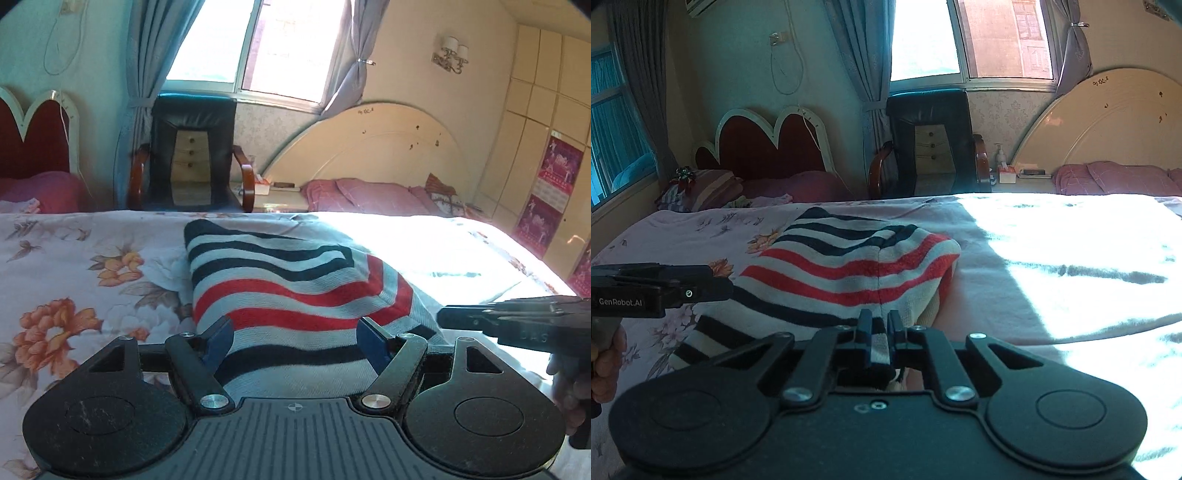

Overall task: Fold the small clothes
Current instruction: 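Press the folded bundle flat with both grippers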

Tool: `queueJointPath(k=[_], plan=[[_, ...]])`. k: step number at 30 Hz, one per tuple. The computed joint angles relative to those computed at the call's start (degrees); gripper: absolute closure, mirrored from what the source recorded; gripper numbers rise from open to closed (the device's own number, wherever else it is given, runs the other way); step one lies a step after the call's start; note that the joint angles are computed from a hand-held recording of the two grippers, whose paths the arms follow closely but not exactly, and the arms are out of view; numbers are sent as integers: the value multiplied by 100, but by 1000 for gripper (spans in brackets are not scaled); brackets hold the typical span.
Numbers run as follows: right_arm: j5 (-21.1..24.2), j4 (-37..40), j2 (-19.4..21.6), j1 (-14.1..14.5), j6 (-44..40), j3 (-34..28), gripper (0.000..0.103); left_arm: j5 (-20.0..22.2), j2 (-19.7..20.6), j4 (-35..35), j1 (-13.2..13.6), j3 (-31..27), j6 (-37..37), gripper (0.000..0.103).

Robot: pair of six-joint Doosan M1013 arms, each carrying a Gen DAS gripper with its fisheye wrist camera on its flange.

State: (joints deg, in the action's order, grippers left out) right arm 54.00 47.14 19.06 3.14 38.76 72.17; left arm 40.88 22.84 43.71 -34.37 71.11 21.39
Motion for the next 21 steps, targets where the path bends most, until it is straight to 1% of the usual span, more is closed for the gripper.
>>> queueJointPath(k=[1, 2, 3, 4, 5, 6, 8, 12, 13, 14, 16, 21], plan=[[-4, -90, 84, 55, 129, -104, 96, -121, 48, -120, 39, -32, 39, 30], [10, -180, 181, 106, 275, -212, 97, -92, 113, -300, 62, -103, 212, 30], [40, -276, 252, 141, 392, -296, 97, 73, 192, -455, 61, -197, 474, 30], [98, -453, 324, 186, 518, -371, 98, 195, 244, -465, 44, -238, 591, 30], [186, -695, 389, 232, 615, -424, 100, 214, 260, -380, 22, -220, 588, 30], [131, -736, 401, 251, 565, -388, 101, 260, 272, -274, -9, -216, 628, 30], [-6, -631, 371, 254, 409, -281, 102, 348, 282, -233, -40, -245, 731, 30], [-15, -700, 328, 259, 429, -258, 101, 463, 235, -319, -55, -317, 707, 30], [2, -704, 297, 247, 494, -268, 101, 490, 206, -289, -73, -314, 677, 30], [3, -578, 254, 217, 439, -237, 94, 575, 186, -232, -96, -322, 641, 30], [-29, -279, 147, 147, 194, -154, 94, 729, 149, -148, -144, -322, 564, 30], [173, -133, 60, 68, -13, -122, 95, 1023, 104, 28, -225, -300, 337, 30]])
